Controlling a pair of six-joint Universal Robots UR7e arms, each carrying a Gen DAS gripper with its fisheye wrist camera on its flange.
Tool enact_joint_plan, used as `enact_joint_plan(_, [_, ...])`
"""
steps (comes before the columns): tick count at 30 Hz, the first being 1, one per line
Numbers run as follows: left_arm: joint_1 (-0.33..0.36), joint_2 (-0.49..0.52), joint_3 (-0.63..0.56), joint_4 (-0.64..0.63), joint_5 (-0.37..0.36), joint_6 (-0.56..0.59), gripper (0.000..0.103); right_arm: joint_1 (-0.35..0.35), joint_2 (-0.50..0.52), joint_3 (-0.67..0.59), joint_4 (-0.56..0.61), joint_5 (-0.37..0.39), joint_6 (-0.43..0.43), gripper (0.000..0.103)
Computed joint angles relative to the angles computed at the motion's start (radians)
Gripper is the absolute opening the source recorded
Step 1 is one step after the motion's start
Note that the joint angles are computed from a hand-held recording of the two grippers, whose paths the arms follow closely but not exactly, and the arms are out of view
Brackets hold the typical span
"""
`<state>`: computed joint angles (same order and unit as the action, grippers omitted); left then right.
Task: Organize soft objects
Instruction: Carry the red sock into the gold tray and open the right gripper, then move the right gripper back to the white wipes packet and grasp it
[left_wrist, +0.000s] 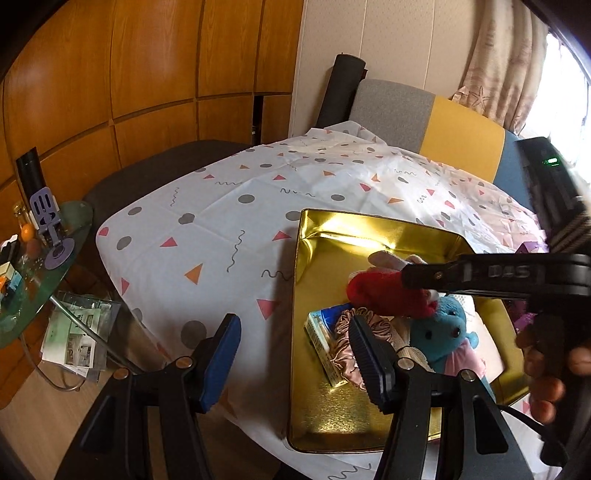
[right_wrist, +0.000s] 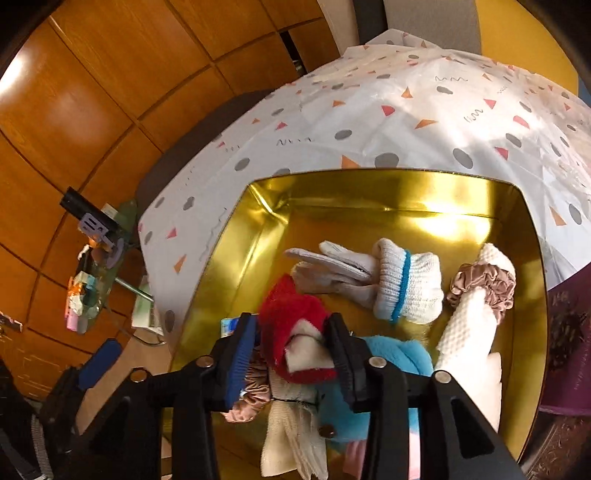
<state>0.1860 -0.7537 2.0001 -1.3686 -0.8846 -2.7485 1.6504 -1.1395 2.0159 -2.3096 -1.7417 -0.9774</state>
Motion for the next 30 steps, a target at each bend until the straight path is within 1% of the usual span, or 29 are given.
enact_joint_plan(1, [0.0,0.003,-0.004,0.006,0.001,0.001,0.062,-0.002,-0.015,0.005,0.0,0.01,-0.01,0.052])
enact_joint_plan(3, [0.001,0.006,-0.011,0.015,0.007,0.002,0.062,-0.006,-0.049,0.026,-0.031,0.024,-0.042,0.057])
enact_joint_plan(6, [-0.001,0.014,-0.028,0.038,0.014,0.003,0.063,-0.016,-0.1,0.043,-0.054,0.044,-0.069,0.057])
enact_joint_plan(8, [-0.002,0.02,-0.039,0.05,0.018,0.006,0.063,-0.025,-0.134,0.062,-0.094,0.054,-0.084,0.057])
enact_joint_plan(13, [-0.003,0.035,-0.072,0.077,0.042,0.03,0.063,-0.064,-0.221,0.105,-0.168,0.092,-0.158,0.057])
enact_joint_plan(16, [-0.001,0.044,-0.091,0.087,0.061,0.045,0.063,-0.09,-0.266,0.105,-0.18,0.125,-0.199,0.057])
enact_joint_plan(18, [0.003,0.05,-0.102,0.085,0.075,0.065,0.063,-0.112,-0.291,0.094,-0.181,0.15,-0.21,0.057])
enact_joint_plan(22, [0.011,0.066,-0.129,0.089,0.101,0.103,0.064,-0.153,-0.32,0.052,-0.167,0.188,-0.203,0.057])
enact_joint_plan(24, [0.015,0.071,-0.141,0.091,0.119,0.119,0.069,-0.176,-0.331,0.026,-0.159,0.214,-0.21,0.057])
enact_joint_plan(26, [0.016,0.083,-0.161,0.107,0.132,0.127,0.071,-0.203,-0.339,-0.005,-0.152,0.24,-0.215,0.057])
enact_joint_plan(28, [0.021,0.091,-0.176,0.112,0.148,0.15,0.071,-0.229,-0.338,-0.043,-0.154,0.251,-0.207,0.057])
enact_joint_plan(30, [0.027,0.096,-0.186,0.105,0.165,0.172,0.071,-0.25,-0.329,-0.078,-0.18,0.246,-0.196,0.057])
